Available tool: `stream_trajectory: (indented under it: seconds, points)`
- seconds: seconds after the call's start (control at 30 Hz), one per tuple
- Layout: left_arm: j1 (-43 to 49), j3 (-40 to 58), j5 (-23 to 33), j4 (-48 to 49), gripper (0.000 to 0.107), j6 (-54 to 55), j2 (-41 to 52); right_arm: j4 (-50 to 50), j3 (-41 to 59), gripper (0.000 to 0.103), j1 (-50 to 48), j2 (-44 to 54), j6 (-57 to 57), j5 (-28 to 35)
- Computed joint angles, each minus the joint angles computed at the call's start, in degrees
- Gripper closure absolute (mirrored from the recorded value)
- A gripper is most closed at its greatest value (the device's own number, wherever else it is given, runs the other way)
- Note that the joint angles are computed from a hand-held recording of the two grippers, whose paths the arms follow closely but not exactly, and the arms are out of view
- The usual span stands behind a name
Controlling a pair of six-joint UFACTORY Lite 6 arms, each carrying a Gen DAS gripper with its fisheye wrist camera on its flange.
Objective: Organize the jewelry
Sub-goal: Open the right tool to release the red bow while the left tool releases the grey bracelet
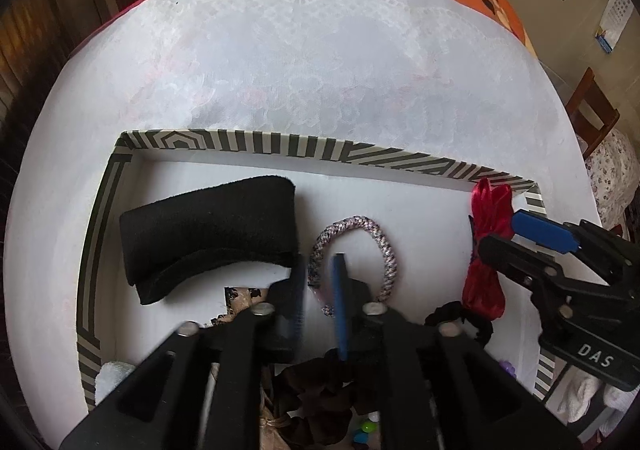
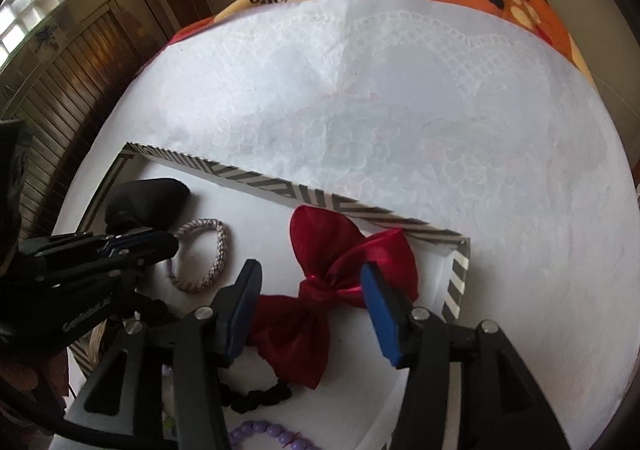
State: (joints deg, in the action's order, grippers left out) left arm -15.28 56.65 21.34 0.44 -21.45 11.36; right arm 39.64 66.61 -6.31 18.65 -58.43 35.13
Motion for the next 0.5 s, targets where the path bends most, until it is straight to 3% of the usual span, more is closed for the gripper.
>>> stream_trajectory:
  seconds: [0.1, 0.5]
  points:
    - [-0.2, -1.6, -0.9, -0.3, 0.069, -0.6, -2.5, 3.1, -1.9, 0.048, -2.1, -2.8, -2.3, 1.3]
    - [-4.6, -7.4, 3.4, 10.3, 0.068, -13.5, -15.3, 5.7, -8.2, 0.044, -8.9, -12.9, -4.3, 5.3]
